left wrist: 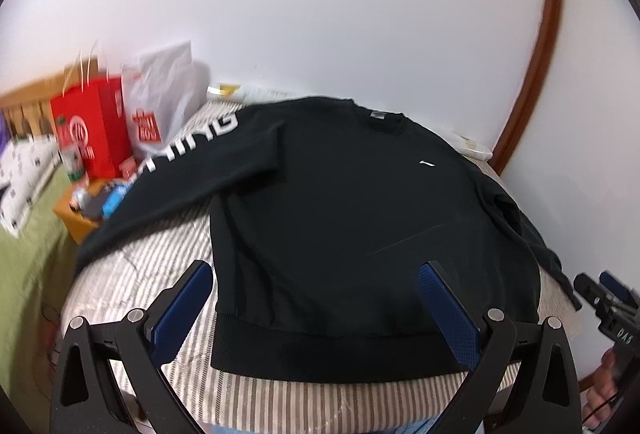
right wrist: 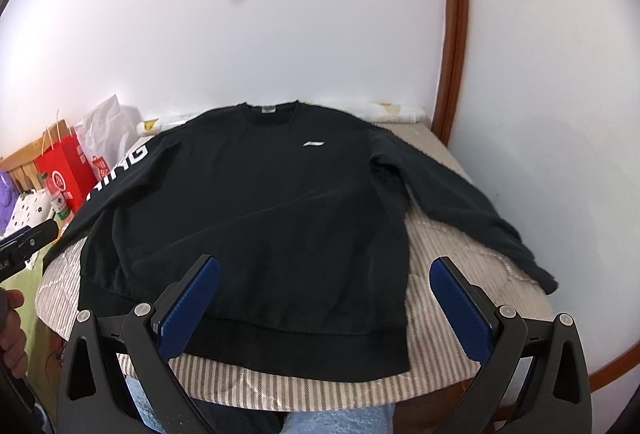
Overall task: Fold small clothes
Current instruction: 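Grasp the lettered sleeve cuff with the left gripper and lift it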
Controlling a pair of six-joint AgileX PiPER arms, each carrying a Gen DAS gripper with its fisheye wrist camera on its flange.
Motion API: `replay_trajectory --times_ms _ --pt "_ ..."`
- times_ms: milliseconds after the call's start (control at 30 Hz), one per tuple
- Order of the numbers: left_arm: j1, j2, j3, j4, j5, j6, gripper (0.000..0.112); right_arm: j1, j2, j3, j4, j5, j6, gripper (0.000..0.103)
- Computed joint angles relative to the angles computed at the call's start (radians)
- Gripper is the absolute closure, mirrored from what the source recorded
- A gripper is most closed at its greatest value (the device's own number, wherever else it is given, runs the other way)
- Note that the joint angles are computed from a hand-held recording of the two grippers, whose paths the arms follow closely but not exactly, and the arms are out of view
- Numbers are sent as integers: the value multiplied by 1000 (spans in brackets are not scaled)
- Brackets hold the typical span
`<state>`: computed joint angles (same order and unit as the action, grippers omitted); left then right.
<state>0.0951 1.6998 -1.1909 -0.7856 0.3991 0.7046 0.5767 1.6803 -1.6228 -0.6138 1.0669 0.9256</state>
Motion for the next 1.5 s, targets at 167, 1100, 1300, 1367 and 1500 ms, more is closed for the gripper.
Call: replay_trajectory --times_ms 167,1100,1300,1367,1500 --pt "70 112 -46 -164 39 103 10 -46 56 18 58 -92 -7 0" --pt "284 648 -628 -302 263 -168 20 -148 522 -519 224 1 -247 1" --pt "281 757 -816 -187 289 -361 32 -164 613 -662 255 68 -306 1" --pt "274 794 -887 -113 289 -457 38 -170 633 -690 257 84 -320 1" --pt "251 837 -1001 91 274 -633 57 -180 651 -714 251 104 -333 1"
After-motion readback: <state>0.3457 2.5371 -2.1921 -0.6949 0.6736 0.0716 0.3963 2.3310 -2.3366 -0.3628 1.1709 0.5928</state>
